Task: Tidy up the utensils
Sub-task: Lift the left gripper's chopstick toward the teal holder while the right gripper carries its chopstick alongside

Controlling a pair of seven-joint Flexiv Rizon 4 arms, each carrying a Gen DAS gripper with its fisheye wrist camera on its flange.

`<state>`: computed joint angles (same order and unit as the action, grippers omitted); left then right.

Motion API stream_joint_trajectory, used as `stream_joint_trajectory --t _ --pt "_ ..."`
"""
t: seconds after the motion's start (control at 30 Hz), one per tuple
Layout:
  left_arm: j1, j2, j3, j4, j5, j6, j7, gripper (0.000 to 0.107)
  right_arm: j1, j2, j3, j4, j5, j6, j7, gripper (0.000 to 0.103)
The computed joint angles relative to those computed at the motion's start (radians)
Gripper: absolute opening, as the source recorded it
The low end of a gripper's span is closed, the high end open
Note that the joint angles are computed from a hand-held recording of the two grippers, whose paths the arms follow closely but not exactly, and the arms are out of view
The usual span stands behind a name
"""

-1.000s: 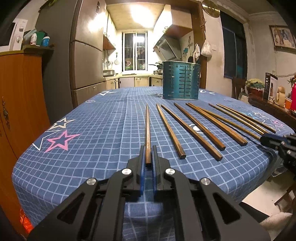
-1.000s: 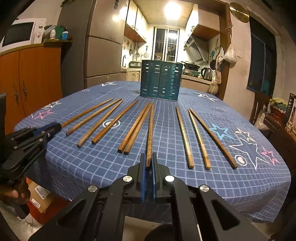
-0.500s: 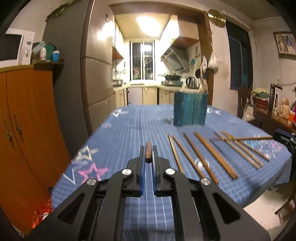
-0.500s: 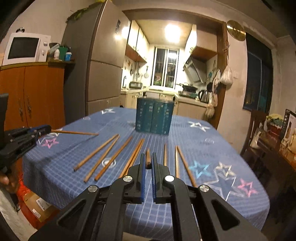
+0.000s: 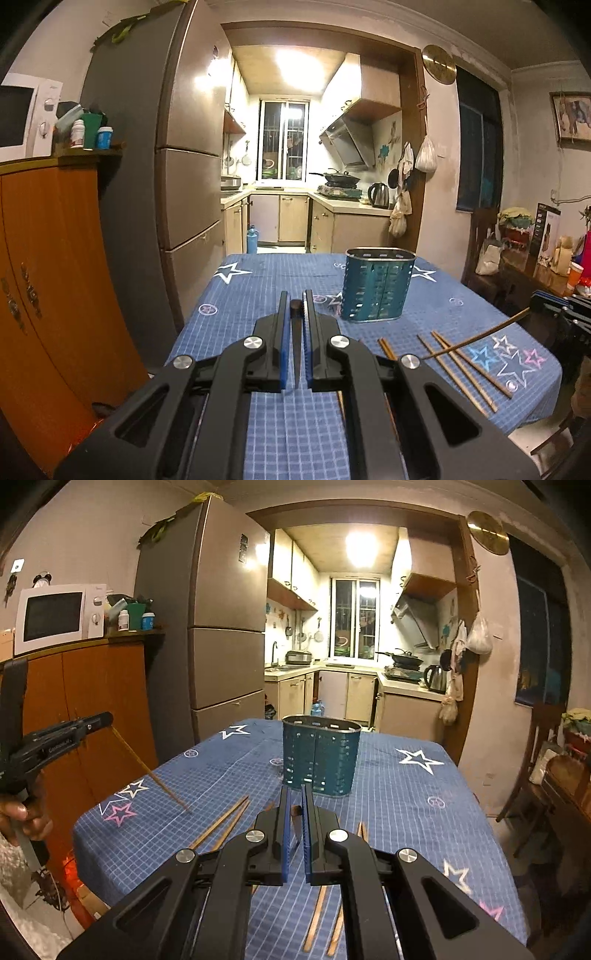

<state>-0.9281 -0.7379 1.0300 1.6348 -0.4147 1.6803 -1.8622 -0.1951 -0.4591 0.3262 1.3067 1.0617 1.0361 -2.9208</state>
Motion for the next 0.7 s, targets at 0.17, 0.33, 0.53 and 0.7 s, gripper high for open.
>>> stream_joint_trajectory --t 0.17,0.33,0.53,0.7 --pt "0.096 0.035 -0.094 -0.075 0.039 -0.041 0.004 0.005 0.027 -0.025 -0.018 -0.07 -0.071 -0.042 0.067 0.007" --pt "0.176 0.051 -0.165 -0.131 0.089 -0.071 -0.024 0.005 0.036 -0.056 -0.016 -0.137 -0.127 -0.075 0.12 0.007" --pt "0.259 0.054 -0.243 -0.221 0.142 -0.132 -0.054 0.005 0.04 -0.104 -0.008 -0.226 -0.185 -0.116 0.192 0.007" --pt "0.314 0.038 -0.28 -0.324 0.193 -0.161 -0.074 0.005 0.044 -0.15 0.004 -0.335 -0.213 -0.143 0.242 0.007"
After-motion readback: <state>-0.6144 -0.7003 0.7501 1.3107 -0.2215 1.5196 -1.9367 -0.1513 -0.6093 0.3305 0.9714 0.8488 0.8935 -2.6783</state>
